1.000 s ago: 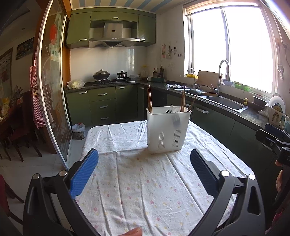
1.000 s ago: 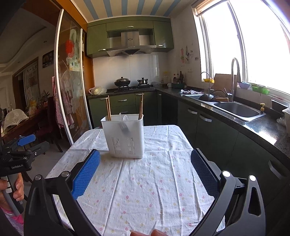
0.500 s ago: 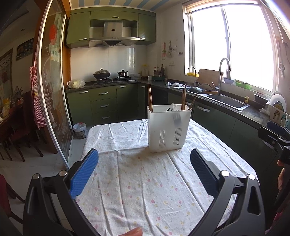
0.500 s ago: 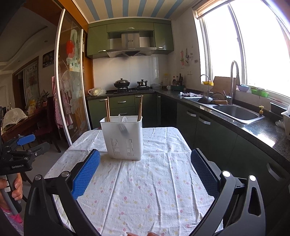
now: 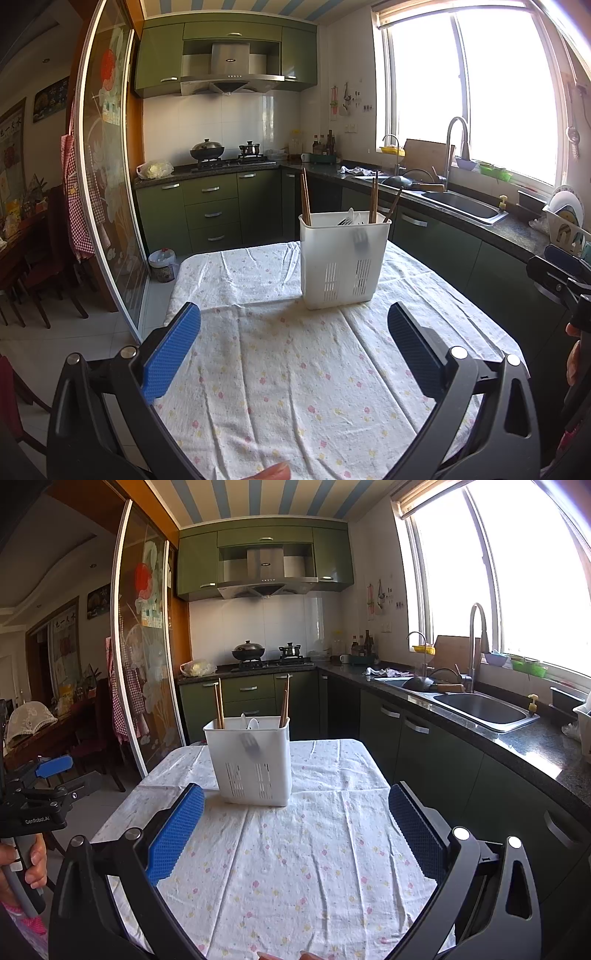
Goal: Organize utensils
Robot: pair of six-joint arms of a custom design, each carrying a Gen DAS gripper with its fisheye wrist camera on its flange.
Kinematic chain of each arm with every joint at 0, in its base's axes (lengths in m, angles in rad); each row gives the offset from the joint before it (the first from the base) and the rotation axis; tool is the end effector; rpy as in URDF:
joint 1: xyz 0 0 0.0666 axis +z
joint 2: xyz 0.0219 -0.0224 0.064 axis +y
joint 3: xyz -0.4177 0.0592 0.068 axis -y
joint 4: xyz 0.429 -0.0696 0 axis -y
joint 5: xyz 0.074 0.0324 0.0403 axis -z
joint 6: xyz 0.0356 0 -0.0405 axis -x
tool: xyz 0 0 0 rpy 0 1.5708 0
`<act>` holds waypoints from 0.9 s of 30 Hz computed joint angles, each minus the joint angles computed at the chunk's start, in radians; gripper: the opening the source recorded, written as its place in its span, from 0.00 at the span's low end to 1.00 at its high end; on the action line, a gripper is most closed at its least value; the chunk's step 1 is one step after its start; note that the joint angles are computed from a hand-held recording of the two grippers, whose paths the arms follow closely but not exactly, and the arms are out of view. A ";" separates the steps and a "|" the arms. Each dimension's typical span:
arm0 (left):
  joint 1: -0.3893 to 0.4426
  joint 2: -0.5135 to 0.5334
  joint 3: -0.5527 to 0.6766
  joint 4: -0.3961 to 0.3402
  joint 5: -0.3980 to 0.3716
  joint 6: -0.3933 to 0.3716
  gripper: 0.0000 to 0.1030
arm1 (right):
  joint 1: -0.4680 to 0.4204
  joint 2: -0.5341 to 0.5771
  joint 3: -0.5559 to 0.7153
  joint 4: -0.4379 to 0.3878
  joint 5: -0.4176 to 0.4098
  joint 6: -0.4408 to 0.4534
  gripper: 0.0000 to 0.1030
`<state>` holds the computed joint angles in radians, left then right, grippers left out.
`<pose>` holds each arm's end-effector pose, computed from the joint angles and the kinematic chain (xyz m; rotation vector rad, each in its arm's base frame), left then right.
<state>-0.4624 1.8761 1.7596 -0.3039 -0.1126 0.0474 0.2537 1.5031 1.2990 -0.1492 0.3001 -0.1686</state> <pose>0.6623 -0.3261 0.4139 0.3394 1.9658 -0.2172 0.5669 0.1357 0.4274 0.1191 1.9040 -0.0033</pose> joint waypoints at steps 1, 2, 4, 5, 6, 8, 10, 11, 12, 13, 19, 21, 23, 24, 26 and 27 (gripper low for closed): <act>0.000 0.000 0.000 0.000 0.000 0.000 0.94 | -0.001 0.001 0.000 0.001 -0.002 0.001 0.96; 0.000 0.000 0.000 0.000 0.001 0.001 0.94 | -0.001 0.001 -0.001 0.002 -0.001 0.001 0.96; 0.000 0.000 -0.001 0.000 0.000 0.000 0.94 | 0.000 0.000 -0.001 0.003 0.001 0.001 0.96; 0.000 -0.001 -0.002 0.002 -0.001 0.000 0.94 | 0.000 -0.001 -0.002 0.005 -0.001 -0.001 0.96; 0.000 -0.001 -0.002 0.001 0.001 0.000 0.94 | 0.000 -0.001 -0.003 0.006 -0.001 -0.003 0.96; 0.000 -0.001 -0.003 0.002 0.000 0.000 0.94 | 0.001 0.000 -0.002 0.004 0.001 -0.004 0.96; 0.000 -0.001 -0.003 0.002 -0.001 0.000 0.94 | 0.001 -0.001 -0.002 0.003 -0.001 -0.006 0.96; 0.001 -0.002 -0.005 0.004 0.000 0.000 0.94 | 0.001 0.000 -0.001 0.002 -0.002 -0.007 0.96; 0.001 -0.002 -0.004 0.003 0.000 0.000 0.94 | 0.001 0.001 0.000 0.001 -0.001 -0.008 0.96; 0.001 -0.002 -0.004 0.003 0.000 0.000 0.94 | 0.001 0.001 0.001 0.000 -0.001 -0.009 0.96; 0.001 -0.002 -0.003 0.001 0.000 0.000 0.94 | 0.002 0.003 0.001 0.002 -0.002 -0.010 0.96; 0.001 -0.002 -0.003 0.001 -0.001 0.000 0.94 | 0.002 0.004 0.001 0.003 -0.002 -0.011 0.96; 0.001 -0.003 -0.004 0.000 -0.002 0.000 0.94 | 0.002 0.004 0.000 0.004 -0.002 -0.012 0.96; 0.001 -0.003 -0.004 0.000 -0.003 0.000 0.94 | 0.002 0.004 0.001 0.003 -0.003 -0.012 0.96; 0.001 -0.004 -0.005 0.000 -0.001 0.001 0.94 | 0.002 0.004 0.001 0.004 -0.003 -0.012 0.96; 0.001 -0.003 -0.003 0.000 -0.001 0.000 0.94 | 0.001 0.004 0.000 0.004 -0.004 -0.012 0.96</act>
